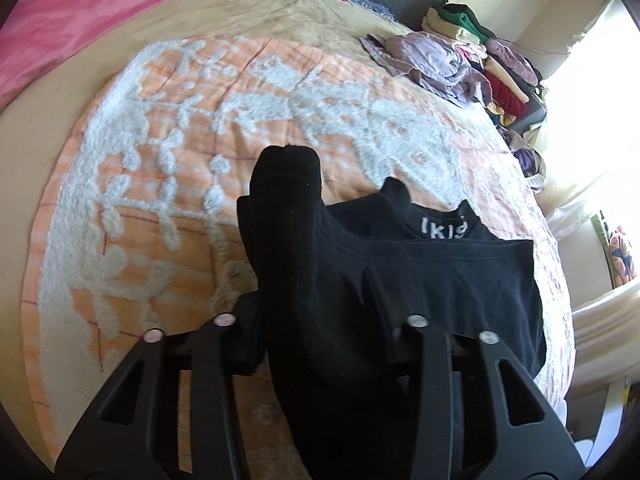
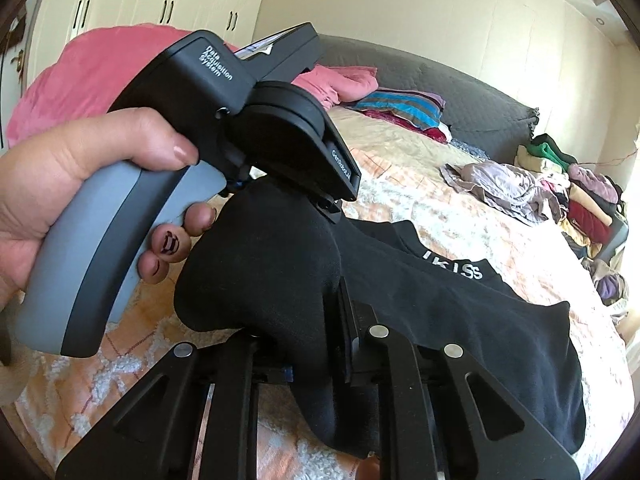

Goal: Fold small clothes
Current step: 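Grasp the sweatshirt edge with the left gripper while the right gripper grasps it too, then lift the edge with both grippers and fold it over toward the collar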

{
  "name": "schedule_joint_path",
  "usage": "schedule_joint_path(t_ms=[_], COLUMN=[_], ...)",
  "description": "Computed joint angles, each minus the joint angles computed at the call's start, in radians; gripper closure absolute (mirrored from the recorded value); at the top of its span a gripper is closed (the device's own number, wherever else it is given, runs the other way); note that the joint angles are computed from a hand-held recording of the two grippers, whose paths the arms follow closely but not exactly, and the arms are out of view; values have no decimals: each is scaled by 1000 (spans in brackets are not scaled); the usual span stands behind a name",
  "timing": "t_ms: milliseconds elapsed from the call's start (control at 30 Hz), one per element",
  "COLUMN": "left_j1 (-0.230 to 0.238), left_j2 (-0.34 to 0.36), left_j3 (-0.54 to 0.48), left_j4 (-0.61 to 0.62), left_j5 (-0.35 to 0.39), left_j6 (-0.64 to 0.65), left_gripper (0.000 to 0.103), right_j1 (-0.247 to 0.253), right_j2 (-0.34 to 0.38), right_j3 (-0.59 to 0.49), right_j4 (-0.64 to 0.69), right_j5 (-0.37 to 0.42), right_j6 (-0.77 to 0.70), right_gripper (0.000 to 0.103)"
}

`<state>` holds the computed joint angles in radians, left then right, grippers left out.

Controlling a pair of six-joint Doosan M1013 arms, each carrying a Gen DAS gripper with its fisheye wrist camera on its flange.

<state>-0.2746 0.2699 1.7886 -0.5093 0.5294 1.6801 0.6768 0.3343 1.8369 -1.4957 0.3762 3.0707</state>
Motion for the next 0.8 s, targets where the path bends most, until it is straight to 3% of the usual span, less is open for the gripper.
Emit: schedule_joint_path(t_ms=[367,800], left_j1=[-51,-136], left_j2=[-23,-46], left_j3=[-31,-74], left_j4=[161,368], left_j5=[8,11], left_j6=[-145,-301], left_gripper=[90,91], right_j1=[-11,-16], right_j2=[-49,-129], right_j3=[38,112], right_j4=[-84,-208], right_j5=[-6,27], right_j6=[138,340], right_gripper=[89,90])
